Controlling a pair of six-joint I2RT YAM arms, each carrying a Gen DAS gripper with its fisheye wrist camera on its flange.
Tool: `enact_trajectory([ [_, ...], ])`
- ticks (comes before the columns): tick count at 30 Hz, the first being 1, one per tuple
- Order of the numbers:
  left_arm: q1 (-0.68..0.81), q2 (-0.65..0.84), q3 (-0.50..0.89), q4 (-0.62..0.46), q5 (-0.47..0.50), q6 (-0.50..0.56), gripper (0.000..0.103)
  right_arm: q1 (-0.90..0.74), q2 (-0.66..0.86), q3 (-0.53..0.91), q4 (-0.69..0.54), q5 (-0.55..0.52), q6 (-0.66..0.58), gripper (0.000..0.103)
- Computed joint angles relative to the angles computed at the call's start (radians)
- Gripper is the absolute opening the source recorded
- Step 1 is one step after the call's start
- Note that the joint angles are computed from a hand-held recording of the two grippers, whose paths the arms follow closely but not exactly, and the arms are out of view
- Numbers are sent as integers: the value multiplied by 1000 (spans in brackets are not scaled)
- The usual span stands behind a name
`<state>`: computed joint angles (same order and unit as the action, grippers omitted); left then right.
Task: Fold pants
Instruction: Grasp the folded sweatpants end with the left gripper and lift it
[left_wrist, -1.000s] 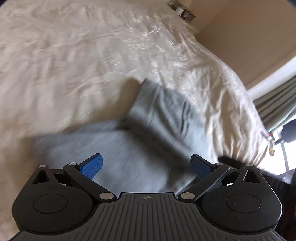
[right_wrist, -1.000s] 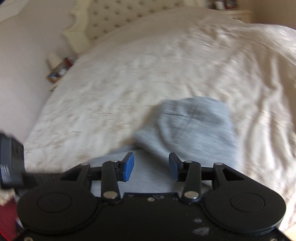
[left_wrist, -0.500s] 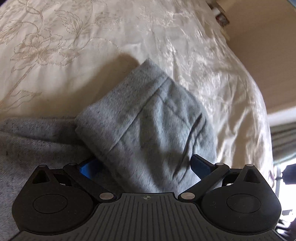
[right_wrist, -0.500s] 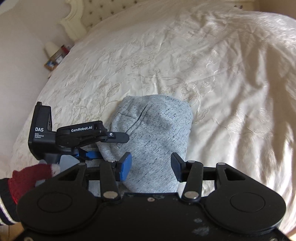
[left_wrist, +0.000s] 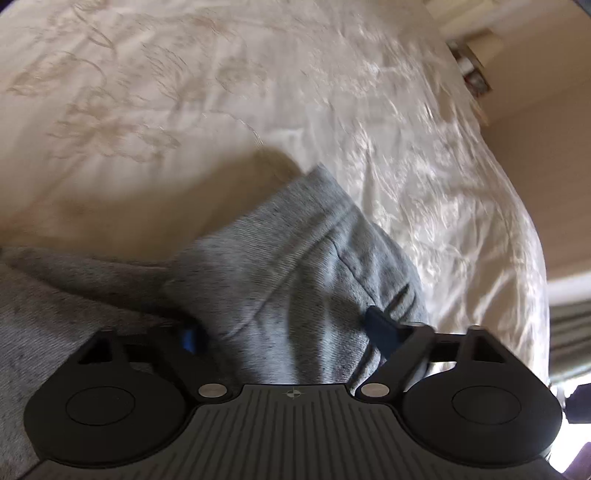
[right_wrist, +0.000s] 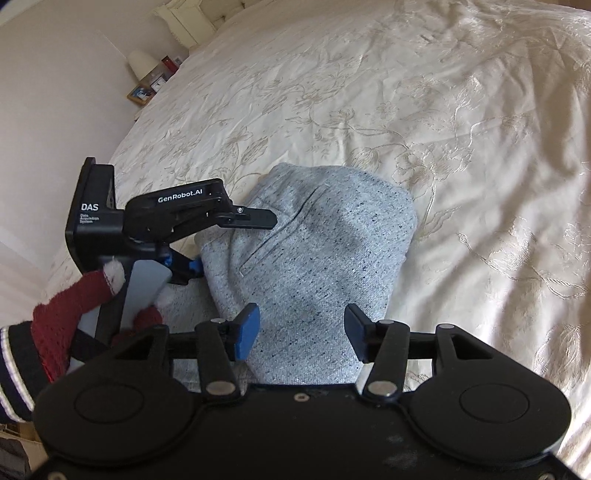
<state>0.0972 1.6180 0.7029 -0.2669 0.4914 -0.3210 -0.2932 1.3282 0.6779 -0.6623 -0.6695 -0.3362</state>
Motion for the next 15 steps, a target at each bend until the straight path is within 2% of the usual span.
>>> enact_trajectory([
  [1, -3, -16, 0, -14, -18, -2, 63, -11, 7, 3, -6, -5, -12, 54],
  [2, -5, -42, -7, -22, -36, -3, 57, -18, 9, 2, -9, -7, -20, 54],
  [4, -15, -86, -10, -42, -68, -2, 33, -30, 18, 3, -11, -9, -33, 55],
  [5, -19, -112, -16, -43, -71, -2, 28, -37, 22, 1, -13, -9, -38, 55],
  [8, -35, -183, -27, -40, -59, -4, 23, -48, 19, -10, -11, -8, -47, 55],
  [12, -77, -225, -16, -59, -60, 21, 22, -50, -1, -30, 2, -8, -28, 55],
  [15, -99, -261, -42, -31, -75, 29, 20, -54, -33, -49, -2, -9, -21, 55],
])
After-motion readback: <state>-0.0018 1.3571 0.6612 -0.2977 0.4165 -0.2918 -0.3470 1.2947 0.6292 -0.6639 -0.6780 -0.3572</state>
